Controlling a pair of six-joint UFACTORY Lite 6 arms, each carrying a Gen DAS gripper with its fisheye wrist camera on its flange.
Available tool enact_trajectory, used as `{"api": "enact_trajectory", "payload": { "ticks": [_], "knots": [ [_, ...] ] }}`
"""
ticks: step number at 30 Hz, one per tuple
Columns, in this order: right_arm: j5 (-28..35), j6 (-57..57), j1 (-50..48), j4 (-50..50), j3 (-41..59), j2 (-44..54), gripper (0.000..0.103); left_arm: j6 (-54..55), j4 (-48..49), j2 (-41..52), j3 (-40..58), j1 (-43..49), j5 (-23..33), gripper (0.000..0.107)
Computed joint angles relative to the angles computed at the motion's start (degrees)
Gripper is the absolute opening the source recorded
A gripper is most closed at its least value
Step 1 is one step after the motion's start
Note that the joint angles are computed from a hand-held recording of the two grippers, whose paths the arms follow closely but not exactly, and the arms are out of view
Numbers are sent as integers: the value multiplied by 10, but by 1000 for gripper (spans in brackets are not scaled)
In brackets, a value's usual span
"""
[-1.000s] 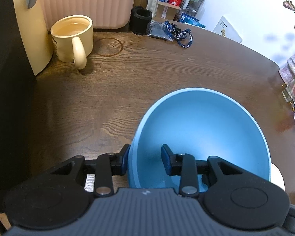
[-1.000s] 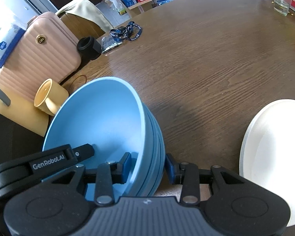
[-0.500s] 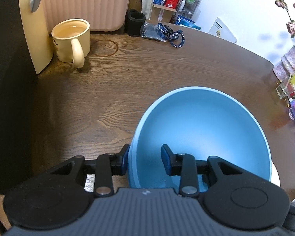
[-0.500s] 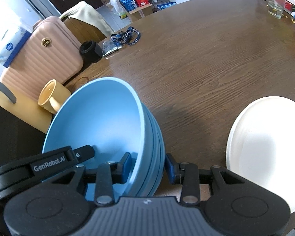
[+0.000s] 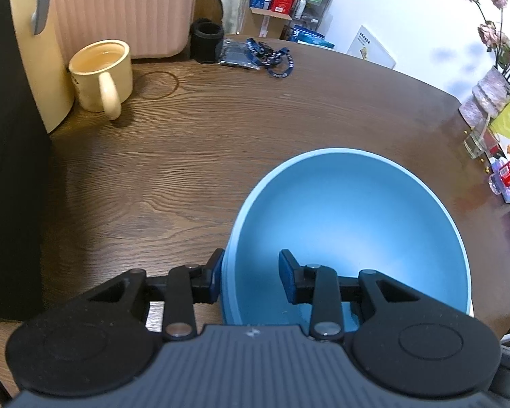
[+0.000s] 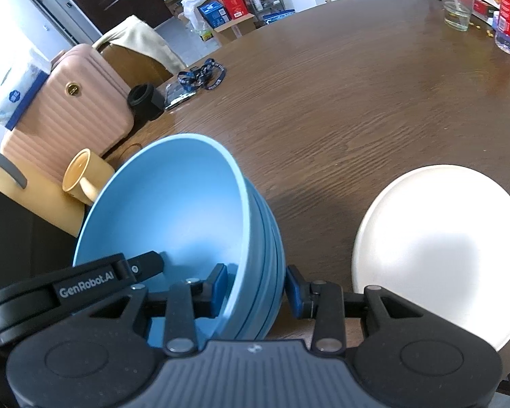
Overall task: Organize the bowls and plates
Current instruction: 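Lift the blue bowl stack with both grippers and carry it over the white plates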
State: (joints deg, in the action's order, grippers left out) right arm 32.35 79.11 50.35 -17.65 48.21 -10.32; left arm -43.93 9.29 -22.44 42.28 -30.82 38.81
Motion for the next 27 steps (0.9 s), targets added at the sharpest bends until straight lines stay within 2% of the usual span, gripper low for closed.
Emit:
{"api": "enact_trajectory", "payload": {
  "ticks": [13, 27],
  "knots": [
    [37, -32, -38, 17, -96, -140, 36, -140, 70, 53, 46, -125, 9, 35],
    [110, -108, -111, 55, -185, -304, 36, -246, 110, 147, 111, -233, -5, 35]
  ]
}}
